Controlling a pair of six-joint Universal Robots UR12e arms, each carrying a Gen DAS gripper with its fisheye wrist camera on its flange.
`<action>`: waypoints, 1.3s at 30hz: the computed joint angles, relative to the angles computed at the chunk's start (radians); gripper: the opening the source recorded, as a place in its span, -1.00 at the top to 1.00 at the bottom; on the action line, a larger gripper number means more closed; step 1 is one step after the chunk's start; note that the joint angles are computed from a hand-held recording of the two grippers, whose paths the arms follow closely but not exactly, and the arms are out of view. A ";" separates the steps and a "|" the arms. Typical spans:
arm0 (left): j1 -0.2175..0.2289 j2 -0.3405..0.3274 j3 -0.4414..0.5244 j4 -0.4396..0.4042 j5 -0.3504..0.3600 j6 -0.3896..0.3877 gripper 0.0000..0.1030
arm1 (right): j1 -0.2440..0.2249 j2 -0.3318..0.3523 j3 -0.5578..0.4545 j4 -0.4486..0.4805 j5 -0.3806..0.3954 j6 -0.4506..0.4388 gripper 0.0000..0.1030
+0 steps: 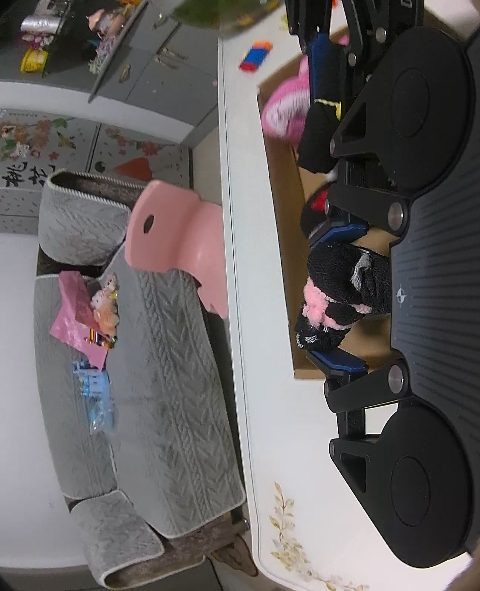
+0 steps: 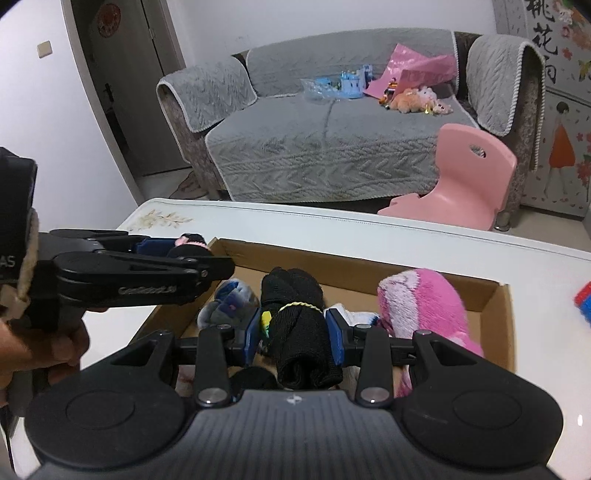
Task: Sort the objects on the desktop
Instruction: 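Carry both bundles into the cardboard tray and open both tools to release them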
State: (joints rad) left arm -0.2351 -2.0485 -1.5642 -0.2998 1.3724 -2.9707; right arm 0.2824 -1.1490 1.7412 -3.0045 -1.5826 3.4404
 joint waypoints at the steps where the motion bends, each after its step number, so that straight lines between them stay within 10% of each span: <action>1: 0.000 -0.006 0.005 0.001 0.008 0.002 -0.22 | 0.000 0.007 -0.007 0.001 0.001 -0.002 0.33; 22: -0.016 -0.041 0.013 0.008 0.046 0.042 -0.57 | 0.039 0.069 -0.078 0.052 -0.135 -0.086 0.15; 39: 0.040 0.183 -0.243 0.144 -0.110 0.070 -0.92 | 0.047 -0.071 0.077 -0.122 -0.124 -0.082 -0.48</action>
State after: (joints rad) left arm -0.1952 -1.8650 -1.8072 -0.1563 1.2620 -2.9008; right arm 0.3290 -1.2202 1.8184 -3.1266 -1.7066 3.3588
